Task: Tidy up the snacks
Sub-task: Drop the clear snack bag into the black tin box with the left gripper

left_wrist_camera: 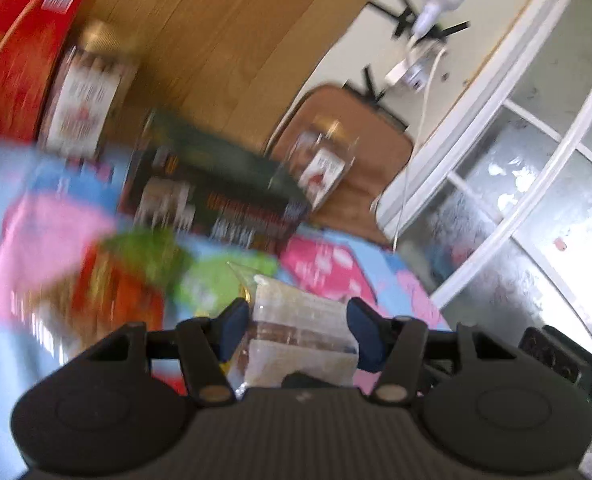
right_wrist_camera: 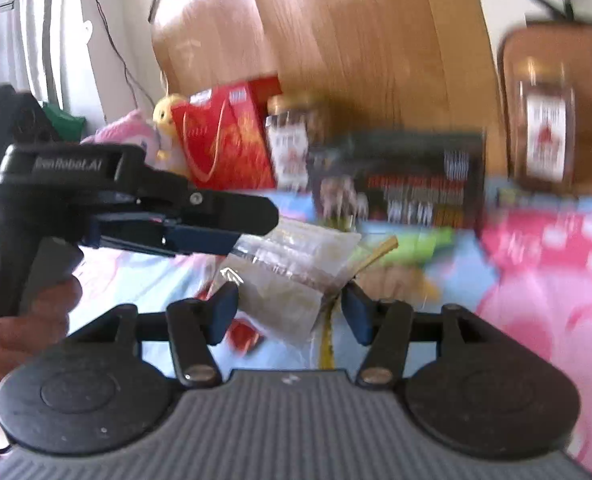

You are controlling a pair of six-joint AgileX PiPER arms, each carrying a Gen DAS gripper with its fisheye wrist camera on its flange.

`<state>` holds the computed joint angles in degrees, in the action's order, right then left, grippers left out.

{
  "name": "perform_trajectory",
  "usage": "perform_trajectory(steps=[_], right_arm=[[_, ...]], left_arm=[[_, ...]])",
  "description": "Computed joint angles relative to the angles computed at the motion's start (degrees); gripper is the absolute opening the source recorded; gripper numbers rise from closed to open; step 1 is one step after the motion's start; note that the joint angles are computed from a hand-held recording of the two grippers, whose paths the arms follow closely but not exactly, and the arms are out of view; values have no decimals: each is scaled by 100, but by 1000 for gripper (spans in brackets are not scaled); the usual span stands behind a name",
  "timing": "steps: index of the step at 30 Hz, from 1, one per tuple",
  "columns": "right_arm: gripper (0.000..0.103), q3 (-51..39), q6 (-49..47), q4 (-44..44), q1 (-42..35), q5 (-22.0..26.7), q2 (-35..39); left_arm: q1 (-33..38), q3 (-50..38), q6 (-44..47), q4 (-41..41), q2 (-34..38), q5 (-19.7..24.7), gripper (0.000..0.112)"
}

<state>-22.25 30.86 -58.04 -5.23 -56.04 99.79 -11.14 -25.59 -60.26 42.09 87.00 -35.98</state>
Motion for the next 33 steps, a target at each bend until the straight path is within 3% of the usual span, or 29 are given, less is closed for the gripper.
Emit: perform_trajectory(steps=[5, 10, 15, 20, 22, 24, 27, 29, 31, 33], right_arm=[[59, -1148, 545, 148, 299, 342, 171], [59, -2718, 939, 357, 620, 888, 861], [56, -3989, 1085, 480, 773, 1422, 1635], [58, -4461, 714, 941, 956, 2185, 2011], [67, -4267, 277, 1603, 942, 2216, 1954], [68, -3851, 476, 1619, 672, 1719, 1776], [68, -3219, 1351, 871, 53, 891, 1494], [67, -3029, 2426, -169, -455, 346, 1496], [61, -2886, 3268, -955, -793, 129, 1559], [44, -2870, 4009, -1521, -963, 224, 1702]], left_arm=[[-11, -1222, -87, 121, 245, 677, 55], [74, -2766, -309, 259, 1173, 1122, 55], [117, -4075, -1021, 762, 2165, 1527, 55], [44, -4875, -2258, 1734, 2882, 2034, 55], [82, -4710, -2213, 1661, 2862, 1888, 60], [85, -4369, -1456, 958, 2694, 1751, 65], [242, -3584, -893, 547, 2235, 1240, 65], [375, -2945, -597, 393, 1930, 780, 65], [437, -2376, -395, 324, 1749, 374, 63], [415, -2013, -330, 334, 1697, 169, 63]])
